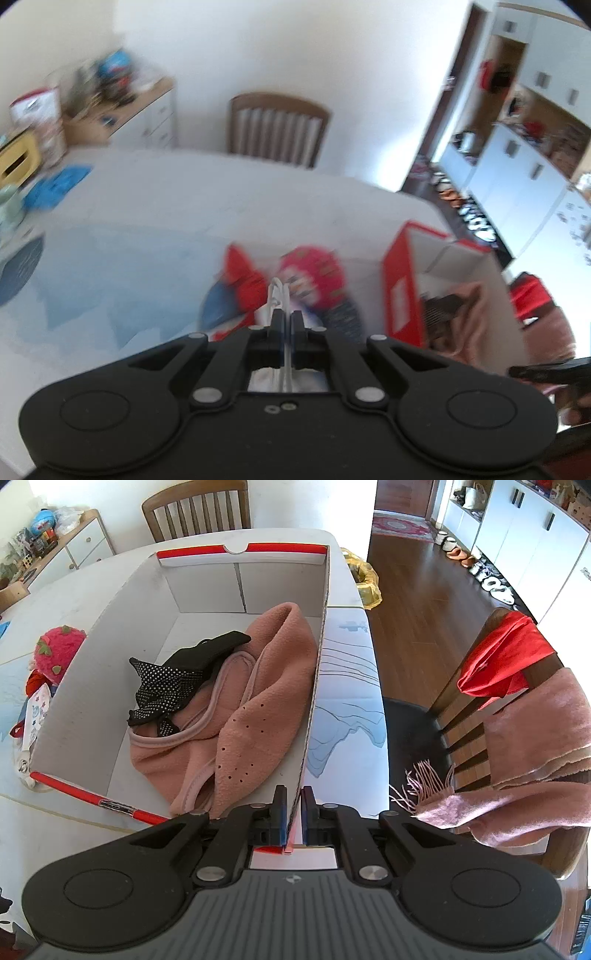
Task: Organize objects
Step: 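Lift the white cable and carry it into the box with the left tool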
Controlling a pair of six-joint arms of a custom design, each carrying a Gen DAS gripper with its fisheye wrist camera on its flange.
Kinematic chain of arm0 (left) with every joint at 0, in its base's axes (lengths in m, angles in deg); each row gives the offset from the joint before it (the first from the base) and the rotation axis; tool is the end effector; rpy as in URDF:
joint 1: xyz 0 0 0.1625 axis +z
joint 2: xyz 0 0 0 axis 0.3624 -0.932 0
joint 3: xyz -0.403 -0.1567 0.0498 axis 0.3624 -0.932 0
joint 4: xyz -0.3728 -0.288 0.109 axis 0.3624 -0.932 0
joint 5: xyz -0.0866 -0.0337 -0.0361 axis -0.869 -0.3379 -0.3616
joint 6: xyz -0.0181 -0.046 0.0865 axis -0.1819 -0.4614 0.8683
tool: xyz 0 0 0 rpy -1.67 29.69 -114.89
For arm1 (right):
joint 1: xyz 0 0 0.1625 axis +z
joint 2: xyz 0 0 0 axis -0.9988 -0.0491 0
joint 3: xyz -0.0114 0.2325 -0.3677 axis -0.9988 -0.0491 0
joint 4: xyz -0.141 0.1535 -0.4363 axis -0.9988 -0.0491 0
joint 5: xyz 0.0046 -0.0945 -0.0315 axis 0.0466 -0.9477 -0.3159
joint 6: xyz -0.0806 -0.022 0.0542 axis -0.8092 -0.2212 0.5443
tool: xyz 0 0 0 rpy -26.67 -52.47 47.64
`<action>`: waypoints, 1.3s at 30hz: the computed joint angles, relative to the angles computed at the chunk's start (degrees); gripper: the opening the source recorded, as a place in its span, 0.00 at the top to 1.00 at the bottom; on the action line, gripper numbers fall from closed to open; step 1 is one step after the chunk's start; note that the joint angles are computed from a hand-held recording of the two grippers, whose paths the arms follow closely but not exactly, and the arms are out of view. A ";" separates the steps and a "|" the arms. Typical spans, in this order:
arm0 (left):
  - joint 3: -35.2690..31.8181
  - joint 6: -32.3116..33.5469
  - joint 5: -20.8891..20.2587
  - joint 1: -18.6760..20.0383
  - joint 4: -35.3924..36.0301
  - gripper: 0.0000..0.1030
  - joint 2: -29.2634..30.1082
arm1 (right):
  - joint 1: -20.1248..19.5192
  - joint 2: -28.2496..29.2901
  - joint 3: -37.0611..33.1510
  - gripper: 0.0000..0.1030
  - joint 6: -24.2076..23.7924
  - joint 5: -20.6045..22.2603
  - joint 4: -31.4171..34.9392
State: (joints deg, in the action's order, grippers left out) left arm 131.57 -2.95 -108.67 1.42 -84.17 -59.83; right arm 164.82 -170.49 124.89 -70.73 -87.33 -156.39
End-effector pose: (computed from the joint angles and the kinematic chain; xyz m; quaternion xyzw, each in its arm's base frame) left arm -0.3880 -0.3892 0.0878 0.1472 0.8922 -0.3302 0.2706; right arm -0.0043 -0.3937 0.3734 0.0399 -0.9056 0.2162 0.3628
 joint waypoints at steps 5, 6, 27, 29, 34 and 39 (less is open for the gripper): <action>-3.89 11.50 -3.28 0.87 -11.49 1.00 6.03 | -0.46 -0.31 0.01 0.93 -0.60 0.90 0.04; -4.81 13.28 -4.38 1.19 -13.40 1.00 7.33 | -0.57 -0.39 0.04 0.93 -0.64 1.11 0.05; -25.84 36.75 -27.97 5.34 -21.26 1.00 30.16 | -1.35 -0.51 0.14 0.92 -2.54 2.23 -0.81; -27.09 37.74 -30.12 5.75 -21.26 1.00 31.66 | -1.39 -0.54 0.16 0.93 -2.64 2.25 -0.88; -29.11 37.44 -34.16 7.08 -20.45 1.00 34.32 | -1.39 -0.50 0.21 0.93 -2.62 2.23 -1.06; -30.22 36.16 -36.11 8.81 -20.14 1.00 36.51 | -1.40 -0.50 0.20 0.93 -2.66 2.24 -1.03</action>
State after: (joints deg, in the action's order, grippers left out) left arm 101.35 33.21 -144.78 10.24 -104.31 -23.32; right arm 163.43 -170.99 125.09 -73.39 -85.09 -157.41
